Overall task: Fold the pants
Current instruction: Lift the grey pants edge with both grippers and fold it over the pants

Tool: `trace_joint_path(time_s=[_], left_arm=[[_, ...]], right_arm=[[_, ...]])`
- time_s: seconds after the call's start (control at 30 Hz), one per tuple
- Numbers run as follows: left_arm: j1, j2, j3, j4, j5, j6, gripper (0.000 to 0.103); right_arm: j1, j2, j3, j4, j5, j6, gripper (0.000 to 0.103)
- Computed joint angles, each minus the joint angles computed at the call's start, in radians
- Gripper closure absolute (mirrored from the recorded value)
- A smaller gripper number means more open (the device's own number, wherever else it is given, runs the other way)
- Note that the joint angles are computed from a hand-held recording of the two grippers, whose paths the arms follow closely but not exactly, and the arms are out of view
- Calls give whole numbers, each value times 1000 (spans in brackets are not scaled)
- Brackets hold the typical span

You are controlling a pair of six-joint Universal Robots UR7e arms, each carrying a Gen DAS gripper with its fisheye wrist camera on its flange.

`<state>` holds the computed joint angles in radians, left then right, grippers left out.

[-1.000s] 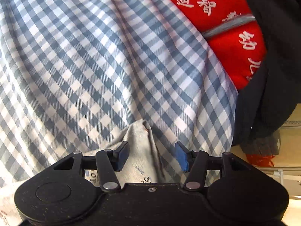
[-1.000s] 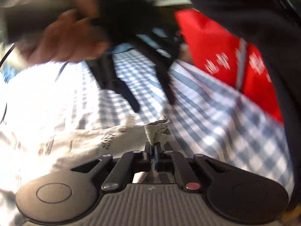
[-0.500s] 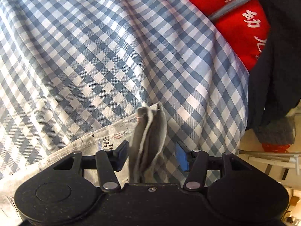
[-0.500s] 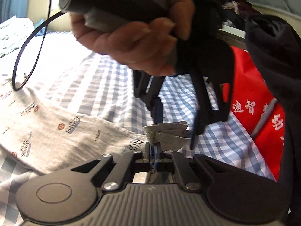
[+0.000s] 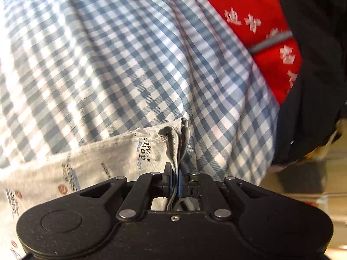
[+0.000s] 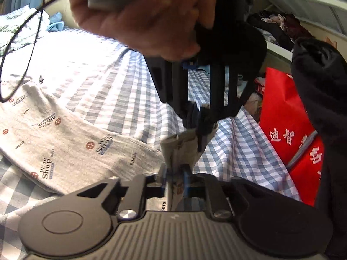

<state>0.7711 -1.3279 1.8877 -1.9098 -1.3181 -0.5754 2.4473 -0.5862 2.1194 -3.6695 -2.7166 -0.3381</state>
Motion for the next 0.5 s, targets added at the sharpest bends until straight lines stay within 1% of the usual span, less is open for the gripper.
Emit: trace_joint_path(time_s=[0.03,0.1,0.2,0.23,0.27,0.33,0.5], left_arm=[[3,-20,8,-4,-5,-9,99],[8,-85,33,-14,-14,-38,99],[21,-178,66,-17,-24,-79,99],[26,-214,76,-13,-23,-93,99],[31,-245,83,-5,-20,-101,99],[46,-312,92,27,-4,-110,99],[71,-461,120,104,57,-59,99]], right_arm=[[10,13,-16,-6,-12,-19,66],[25,35,-45,-21,-25,-50,66],[51,56,-84,-4,-10,-67,67],[59,66,-101,4,-1,-82,70],[69,75,-114,13,8,-93,79],[87,83,-140,70,43,-85,89],[115,93,-174,200,153,-9,93]])
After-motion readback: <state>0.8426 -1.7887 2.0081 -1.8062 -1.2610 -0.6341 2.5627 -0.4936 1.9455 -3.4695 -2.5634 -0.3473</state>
